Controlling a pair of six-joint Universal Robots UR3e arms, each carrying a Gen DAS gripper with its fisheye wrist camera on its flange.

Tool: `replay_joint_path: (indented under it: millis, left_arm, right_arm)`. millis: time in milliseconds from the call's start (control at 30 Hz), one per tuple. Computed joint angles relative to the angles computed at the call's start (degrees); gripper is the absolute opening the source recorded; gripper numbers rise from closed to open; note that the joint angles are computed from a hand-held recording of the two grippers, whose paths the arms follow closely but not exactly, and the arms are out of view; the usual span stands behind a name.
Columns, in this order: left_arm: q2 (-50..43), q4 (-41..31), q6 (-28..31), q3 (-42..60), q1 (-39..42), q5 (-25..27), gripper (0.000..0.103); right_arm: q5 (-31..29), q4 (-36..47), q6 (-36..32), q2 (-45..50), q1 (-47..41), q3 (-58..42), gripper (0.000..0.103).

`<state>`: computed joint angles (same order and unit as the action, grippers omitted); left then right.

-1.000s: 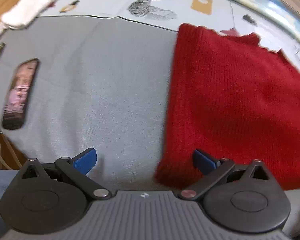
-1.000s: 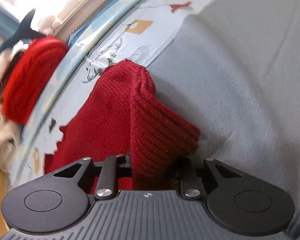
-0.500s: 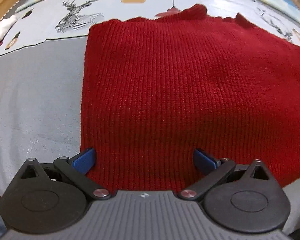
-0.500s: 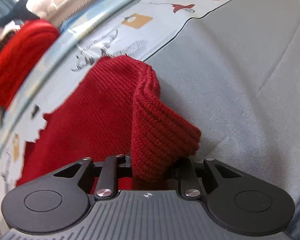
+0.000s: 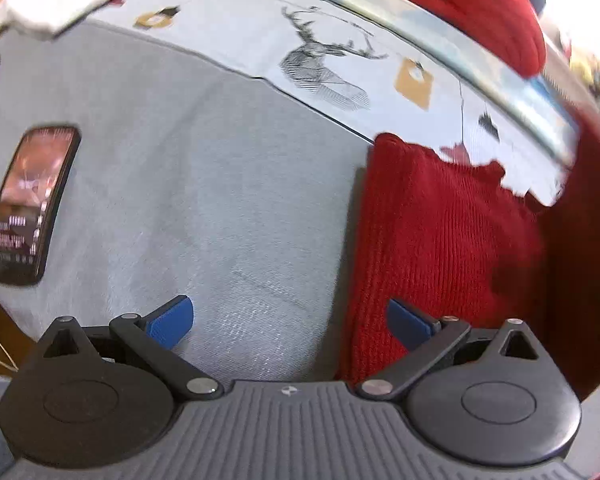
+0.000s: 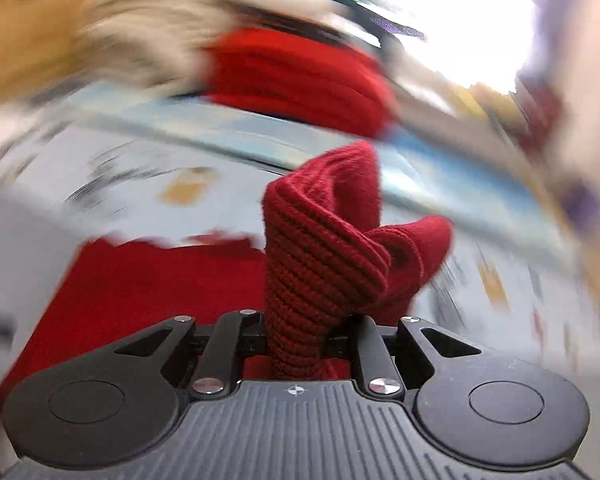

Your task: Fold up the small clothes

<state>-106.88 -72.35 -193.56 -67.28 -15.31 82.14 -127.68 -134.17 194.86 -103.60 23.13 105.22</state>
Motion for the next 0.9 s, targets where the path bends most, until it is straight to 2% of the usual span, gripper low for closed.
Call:
replay_joint_path:
  millis: [67, 167, 233, 300, 400, 467, 533, 633, 700, 767, 900]
  left_arm:
    - [1.7, 1.43, 0.69, -3.24, 2.58, -3.86, 0.103]
    - [1.9, 1.35, 1.94, -4.88, 4.28, -6.19, 0.103]
    - [1.29, 0.37, 2.82, -4.4, 4.38, -6.19, 0.103]
    - [1.15, 0.65, 3.92, -4.83, 4.37, -7.15, 0.103]
    - [-0.26, 1.57, 3.99, -4.36, 3.48, -6.91, 0.103]
    - [0.25, 1.44, 4.19, -4.82, 3.32, -6.93, 0.103]
    - [0.14, 1.77, 4.31, -5.09, 2.99, -6.48, 0.103]
    - [-0.05, 2.22, 4.41, -5.77, 2.37, -4.73, 0.103]
    - [-0.05, 2.2, 4.55, -6.14, 2.59, -4.42, 0.103]
    - [0.04, 2.31, 4.39, -6.23, 2.99, -4.81, 0.103]
    - [1.27, 3.81, 4.45, -7.01, 3.62, -5.65, 0.103]
  right_arm:
    - [-2.87, -6.1, -6.43, 7.8, 9.16, -0.9, 0.015]
    - [-2.7, -15.54, -18.78, 16.72, 18.3, 1.43, 0.015]
    - [-0.35, -14.78, -21.44, 20.21, 21.23, 1.79, 0.016]
    - [-4.31, -17.23, -22.08, 23.72, 24.12, 2.54, 0.016]
    - [-1.68, -16.86, -20.2, 21.07, 21.96, 3.61, 0.017]
    - [0.58, -16.13, -20.56, 18.83, 21.21, 4.08, 0.024]
    - [3.67, -13.04, -20.3, 18.06, 19.96, 2.28, 0.044]
    - [10.05, -12.7, -18.02, 15.07, 18.19, 2.93, 0.067]
    - [18.43, -12.14, -15.95, 9.31, 14.89, 5.66, 0.074]
    - [23.34, -12.59, -13.73, 3.58, 12.62, 8.13, 0.074]
    - [23.86, -14.66, -3.33, -5.19, 8.78, 11.71, 0.068]
